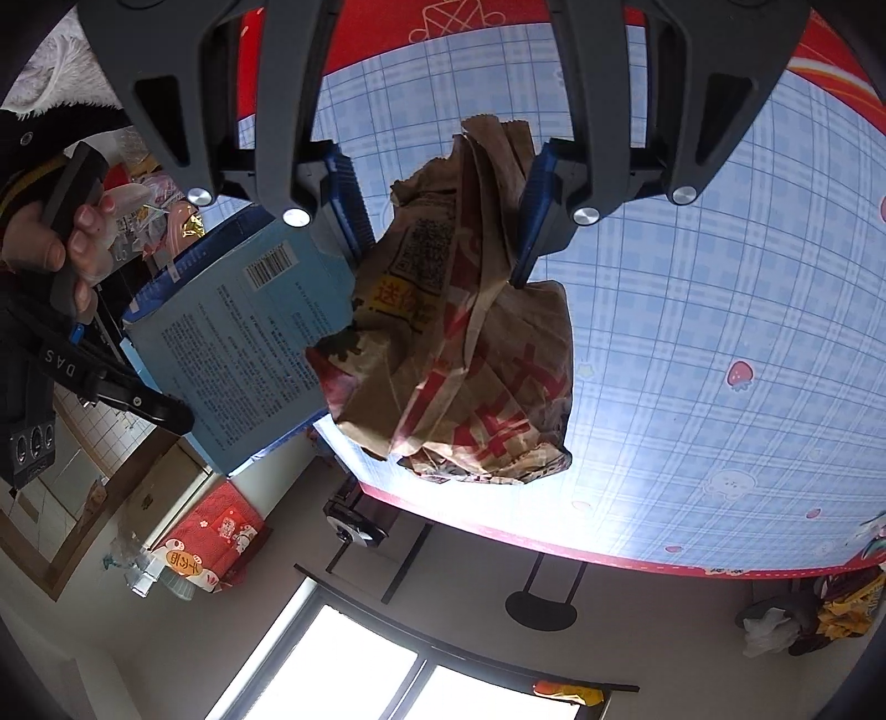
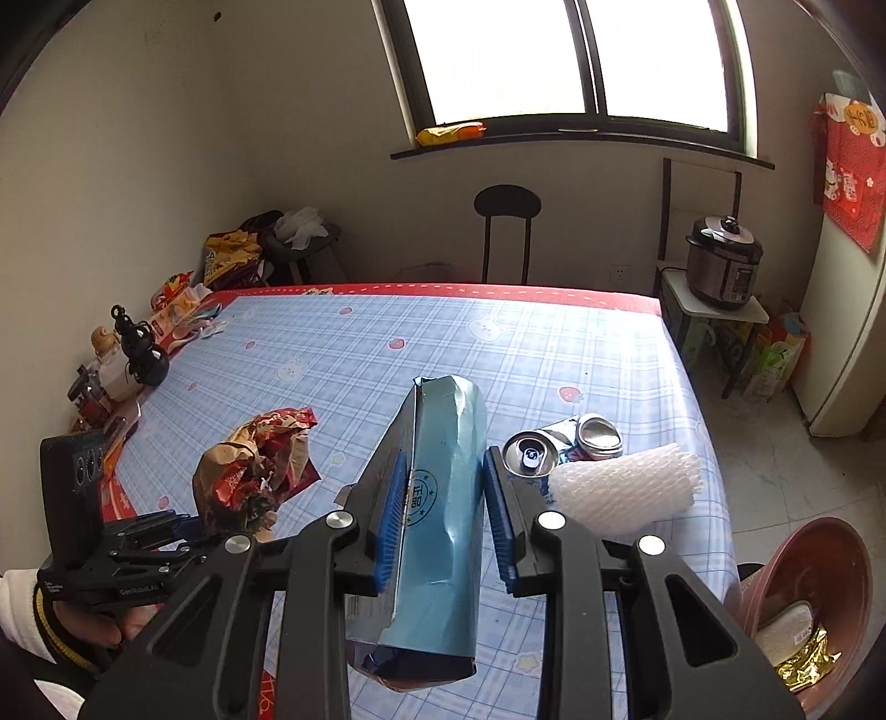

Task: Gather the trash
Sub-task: 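Carry the blue box over the bucket and open the right tool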

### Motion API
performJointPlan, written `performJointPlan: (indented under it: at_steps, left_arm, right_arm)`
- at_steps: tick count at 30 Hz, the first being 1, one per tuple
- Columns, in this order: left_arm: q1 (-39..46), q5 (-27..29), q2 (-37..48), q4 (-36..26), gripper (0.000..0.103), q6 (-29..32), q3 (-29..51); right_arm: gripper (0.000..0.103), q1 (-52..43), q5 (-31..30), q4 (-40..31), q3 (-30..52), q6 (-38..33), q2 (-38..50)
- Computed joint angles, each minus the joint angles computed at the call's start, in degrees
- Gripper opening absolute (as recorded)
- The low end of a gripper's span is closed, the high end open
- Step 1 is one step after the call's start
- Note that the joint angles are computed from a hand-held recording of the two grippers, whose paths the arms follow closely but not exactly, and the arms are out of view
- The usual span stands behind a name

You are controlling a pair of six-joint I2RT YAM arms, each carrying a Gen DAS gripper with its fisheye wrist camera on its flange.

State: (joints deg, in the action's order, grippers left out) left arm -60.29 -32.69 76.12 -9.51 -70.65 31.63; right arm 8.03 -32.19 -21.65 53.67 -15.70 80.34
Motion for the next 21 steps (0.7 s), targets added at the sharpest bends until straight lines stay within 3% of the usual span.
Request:
performJointPlan:
  at_steps: [10,21]
  left_arm:
    - [-1.2,-6.6,-3.7,-12.2,0.050,3.3,10.6]
    - [-2.1,-6.6,9.7,-10.2,0.050,10.1,26.8]
  right_arm:
    - [0.029,-16.3,-6.8,-0.2,3.1,-1.9,-1.6]
    - [0.029,-41.2,-10.3,-0.4,14.3,-8.7,9.0]
